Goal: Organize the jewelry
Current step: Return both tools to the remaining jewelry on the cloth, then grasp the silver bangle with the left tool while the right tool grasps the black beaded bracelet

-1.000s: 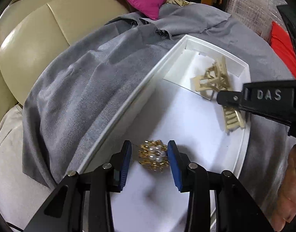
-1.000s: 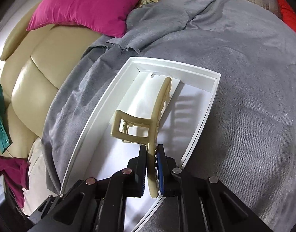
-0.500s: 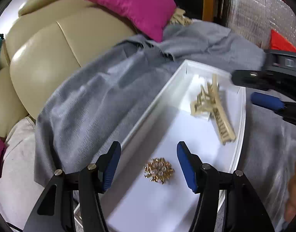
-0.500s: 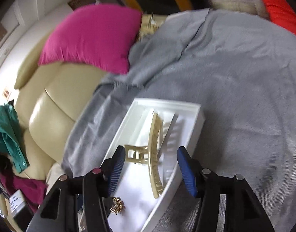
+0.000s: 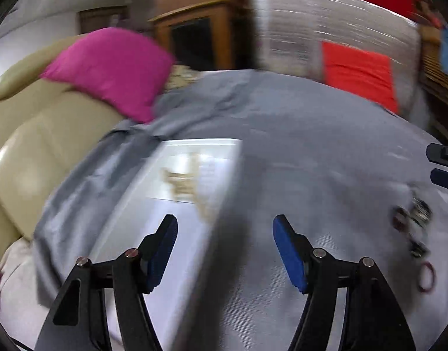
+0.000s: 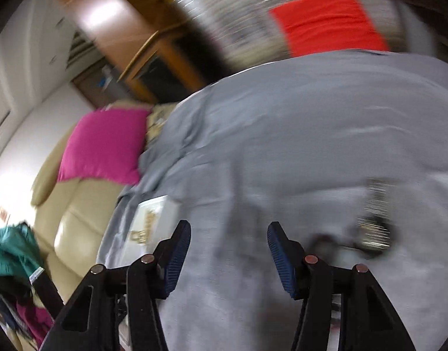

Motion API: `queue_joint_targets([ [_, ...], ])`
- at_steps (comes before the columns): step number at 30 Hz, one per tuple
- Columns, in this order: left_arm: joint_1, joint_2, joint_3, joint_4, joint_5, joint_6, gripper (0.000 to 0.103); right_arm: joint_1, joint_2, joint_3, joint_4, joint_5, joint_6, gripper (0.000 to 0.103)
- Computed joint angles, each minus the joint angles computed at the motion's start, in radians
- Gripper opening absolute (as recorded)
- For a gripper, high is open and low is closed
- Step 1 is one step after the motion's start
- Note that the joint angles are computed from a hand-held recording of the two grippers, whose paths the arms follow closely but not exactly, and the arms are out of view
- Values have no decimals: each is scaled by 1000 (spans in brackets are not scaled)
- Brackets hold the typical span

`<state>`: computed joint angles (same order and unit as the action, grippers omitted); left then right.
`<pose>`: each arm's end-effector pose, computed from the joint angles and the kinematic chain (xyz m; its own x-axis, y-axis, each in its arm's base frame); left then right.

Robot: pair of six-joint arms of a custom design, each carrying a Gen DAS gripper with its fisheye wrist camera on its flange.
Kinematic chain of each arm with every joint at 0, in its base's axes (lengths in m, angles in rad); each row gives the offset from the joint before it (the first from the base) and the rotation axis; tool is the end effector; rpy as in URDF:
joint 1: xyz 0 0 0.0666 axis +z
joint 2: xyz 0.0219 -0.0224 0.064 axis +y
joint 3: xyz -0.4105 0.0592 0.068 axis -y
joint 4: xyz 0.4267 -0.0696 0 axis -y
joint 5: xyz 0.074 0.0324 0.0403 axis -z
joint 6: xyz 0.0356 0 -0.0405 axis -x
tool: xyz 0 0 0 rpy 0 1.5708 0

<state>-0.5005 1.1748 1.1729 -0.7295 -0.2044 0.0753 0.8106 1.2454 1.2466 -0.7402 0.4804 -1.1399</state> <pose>0.3839 -0.2022 0.4619 -0.6097 0.2495 -0.7523 0.2923 0.9530 0.0792 0.3290 0.3215 0.4706 -0.5639 0.5762 -0.5915 0.2516 0.8021 0.5416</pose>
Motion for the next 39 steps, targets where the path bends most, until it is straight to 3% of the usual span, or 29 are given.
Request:
queue_joint_targets([
  [4,-81,17,12,-40,70,-23,68,-6,-149,-154,-4,24,-127,55],
  [7,-131,44,28,-62,116,-21,68,-30,-210,-226,12,-16,-199,51],
  [10,-170,88,60,-91,161,-11,68,-50,-232,-253,-15,-51,-206,49],
  [18,-228,173,121,-110,238,22,68,-123,-309,-351,34,-156,-248,49],
  [25,-255,232,173,-116,297,43,68,-158,-325,-371,25,-186,-256,49],
  [32,-265,308,226,-155,384,115,68,-165,-318,-373,29,-192,-263,49],
  [34,-269,318,229,-152,401,129,63,-168,-319,-377,34,-190,-265,49],
  [36,-273,329,236,-155,406,133,37,-174,-317,-380,44,-192,-262,49],
  [38,-277,331,236,-148,399,136,29,-178,-311,-381,61,-197,-247,49],
  [39,-277,329,234,-145,405,137,18,-180,-303,-378,68,-202,-233,49],
])
